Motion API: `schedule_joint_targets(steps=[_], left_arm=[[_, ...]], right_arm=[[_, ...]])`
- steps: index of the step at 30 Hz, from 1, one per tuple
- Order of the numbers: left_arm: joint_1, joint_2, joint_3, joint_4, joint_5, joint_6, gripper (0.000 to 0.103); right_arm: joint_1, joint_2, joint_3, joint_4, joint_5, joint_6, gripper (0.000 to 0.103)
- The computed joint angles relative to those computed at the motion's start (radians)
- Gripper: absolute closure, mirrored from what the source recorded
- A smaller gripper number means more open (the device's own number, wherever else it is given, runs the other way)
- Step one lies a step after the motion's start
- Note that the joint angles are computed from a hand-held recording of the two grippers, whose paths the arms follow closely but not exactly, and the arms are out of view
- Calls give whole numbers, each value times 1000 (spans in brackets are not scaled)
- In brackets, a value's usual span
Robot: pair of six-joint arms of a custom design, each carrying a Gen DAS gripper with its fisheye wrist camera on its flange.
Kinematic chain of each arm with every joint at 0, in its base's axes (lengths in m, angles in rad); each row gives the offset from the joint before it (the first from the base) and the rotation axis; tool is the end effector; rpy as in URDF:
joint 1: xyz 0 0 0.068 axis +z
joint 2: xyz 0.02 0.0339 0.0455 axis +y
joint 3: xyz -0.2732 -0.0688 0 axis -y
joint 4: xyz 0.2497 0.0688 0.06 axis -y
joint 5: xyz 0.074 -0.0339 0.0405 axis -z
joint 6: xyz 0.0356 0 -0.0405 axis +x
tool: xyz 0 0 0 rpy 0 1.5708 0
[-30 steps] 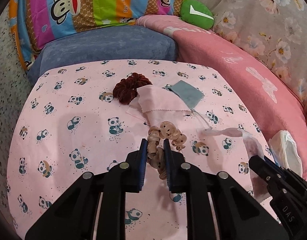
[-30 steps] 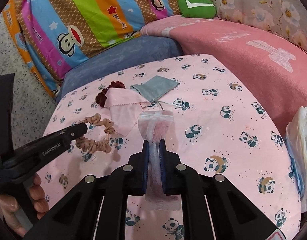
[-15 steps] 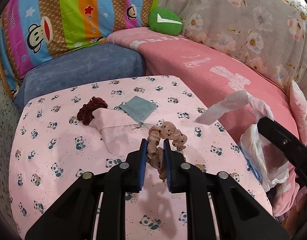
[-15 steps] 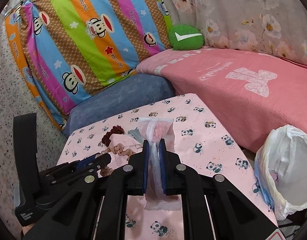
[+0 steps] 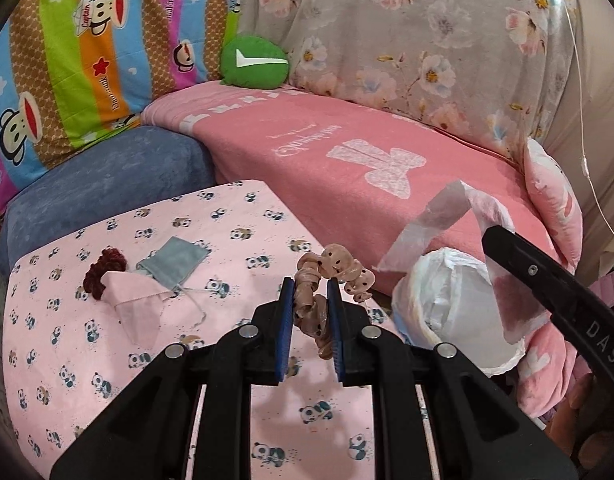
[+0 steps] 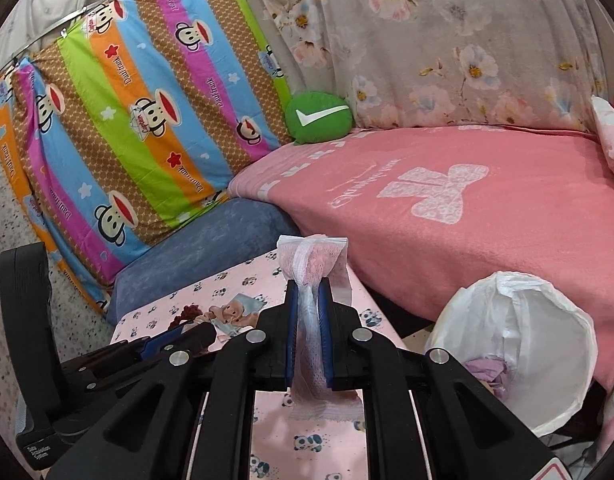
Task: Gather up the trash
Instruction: 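Lift and carry the beige scrunchie and plastic bag over the bin with both grippers, then open both grippers to drop the scrunchie and plastic bag into the bin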
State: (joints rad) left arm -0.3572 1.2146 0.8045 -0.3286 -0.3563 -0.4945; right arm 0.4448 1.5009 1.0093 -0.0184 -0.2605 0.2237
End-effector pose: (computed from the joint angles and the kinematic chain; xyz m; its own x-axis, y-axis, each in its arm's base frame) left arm 0.2451 -0.0782 0.2527 -0.5961 -0.2523 -0.7622 -0.2236 0.9640 -0.1442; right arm 0.3066 0.1563 0.2681 -0.5669 -0.0328 -0.8231 -0.5055 0.8028 0.3162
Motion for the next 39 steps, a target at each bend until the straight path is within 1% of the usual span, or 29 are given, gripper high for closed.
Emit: schedule_joint_targets(steps=[8,16,23,28,29,30,31,32,33,35,37,39], left_arm=[[-108,160,132,21,-1,1,87],[-177,321,267,30,39,5,87],[-222,445,379,12,43,10,85],[-234,498,427,-4,51,11,84],[-238,506,433,-5,49,11,81],[-239,512,439,-7,46,12,72],[-242,517,445,-8,37,10,67],[-248,520,448,-9,22,7,51],[-253,521,451,-8,2,4,39],[-260,518,450,-1,-28,2,32],[-257,515,452,-7,-34,-2,31],[-252,511,450,-12,-36,-9,30]], right_arm=[[-185,-21,-8,-7,-80,-24,92],[-351,2,-7,-22,-151,-67,92],[-433,49,10,-22,-187,-89,91],[-471,79,20,-15,-203,-97,91],[-475,84,22,-14,-205,-98,91],[-475,83,21,-14,-204,-98,91],[-480,89,23,-12,-205,-99,91],[-482,93,26,-12,-205,-99,91],[-481,94,27,-12,-203,-97,91],[-481,97,28,-10,-198,-95,91],[-482,100,28,-9,-195,-95,90],[-481,99,24,-2,-187,-89,85]])
